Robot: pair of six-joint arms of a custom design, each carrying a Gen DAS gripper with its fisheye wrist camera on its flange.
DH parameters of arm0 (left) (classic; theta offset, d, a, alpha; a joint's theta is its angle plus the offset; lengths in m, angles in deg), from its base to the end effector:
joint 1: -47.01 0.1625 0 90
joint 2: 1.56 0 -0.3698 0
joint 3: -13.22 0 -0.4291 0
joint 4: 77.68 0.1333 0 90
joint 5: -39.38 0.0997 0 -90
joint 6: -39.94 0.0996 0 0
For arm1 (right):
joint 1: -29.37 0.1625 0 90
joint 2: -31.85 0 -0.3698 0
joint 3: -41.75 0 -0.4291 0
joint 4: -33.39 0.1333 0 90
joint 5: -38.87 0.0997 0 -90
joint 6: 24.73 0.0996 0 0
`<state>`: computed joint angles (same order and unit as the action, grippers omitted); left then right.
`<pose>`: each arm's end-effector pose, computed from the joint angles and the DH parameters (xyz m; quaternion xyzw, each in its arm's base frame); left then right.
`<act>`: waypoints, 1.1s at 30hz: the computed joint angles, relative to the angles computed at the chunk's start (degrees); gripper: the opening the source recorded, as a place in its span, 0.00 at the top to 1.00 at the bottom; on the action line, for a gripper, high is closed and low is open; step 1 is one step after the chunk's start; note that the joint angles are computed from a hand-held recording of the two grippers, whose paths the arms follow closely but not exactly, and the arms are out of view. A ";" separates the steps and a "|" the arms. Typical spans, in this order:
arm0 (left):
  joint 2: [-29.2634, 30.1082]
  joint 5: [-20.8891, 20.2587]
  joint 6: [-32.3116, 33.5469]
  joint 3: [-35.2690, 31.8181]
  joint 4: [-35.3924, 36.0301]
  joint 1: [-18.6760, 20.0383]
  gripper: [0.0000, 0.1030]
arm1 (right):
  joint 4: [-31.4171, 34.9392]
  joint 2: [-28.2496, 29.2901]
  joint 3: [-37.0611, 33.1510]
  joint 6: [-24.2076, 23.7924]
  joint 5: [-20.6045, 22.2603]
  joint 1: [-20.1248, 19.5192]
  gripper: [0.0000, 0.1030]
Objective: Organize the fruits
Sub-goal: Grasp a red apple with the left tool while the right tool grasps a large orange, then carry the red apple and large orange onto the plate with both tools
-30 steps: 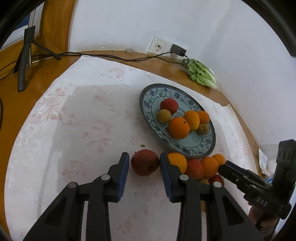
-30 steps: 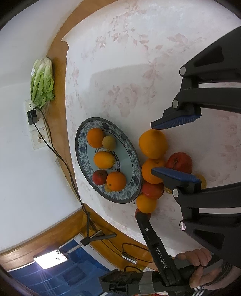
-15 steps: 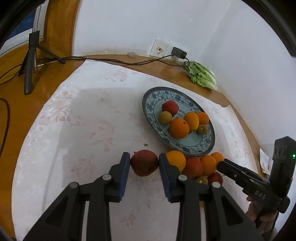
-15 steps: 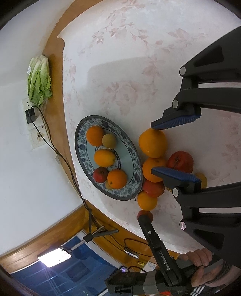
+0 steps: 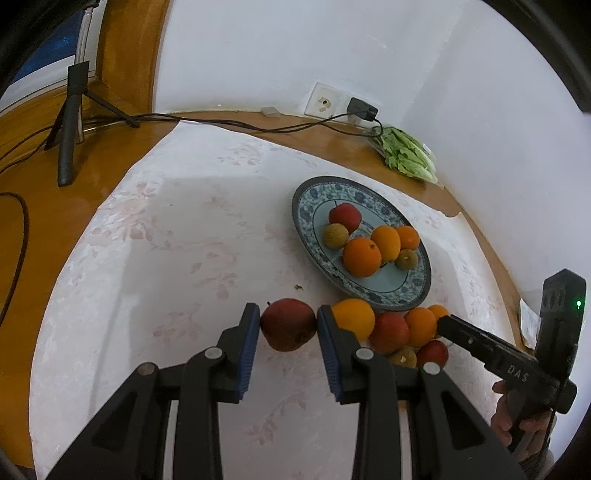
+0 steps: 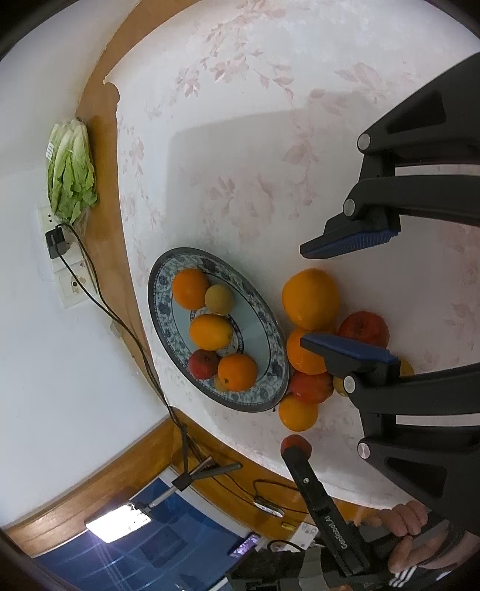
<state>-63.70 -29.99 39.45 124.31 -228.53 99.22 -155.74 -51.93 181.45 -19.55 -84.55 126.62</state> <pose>-0.2171 -0.5547 0.0952 0.2953 0.9331 -0.1547 0.1348 0.1296 -0.3969 0.1824 -0.0898 -0.8923 0.3795 0.2276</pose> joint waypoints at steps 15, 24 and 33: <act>-0.58 1.48 -0.42 0.51 -0.02 -1.13 0.68 | 1.43 -2.88 0.78 -1.52 7.94 -4.02 0.58; -0.31 2.00 -0.23 0.49 0.32 -2.06 0.68 | 1.28 -3.03 0.63 -3.23 12.39 -5.88 0.58; -0.11 2.41 -0.25 0.34 0.49 -2.38 0.68 | -0.32 -1.82 0.41 -4.68 10.14 -5.00 0.65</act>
<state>-63.81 -27.58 39.20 124.64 -228.04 96.85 -156.06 -53.75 181.86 -24.23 -74.41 121.62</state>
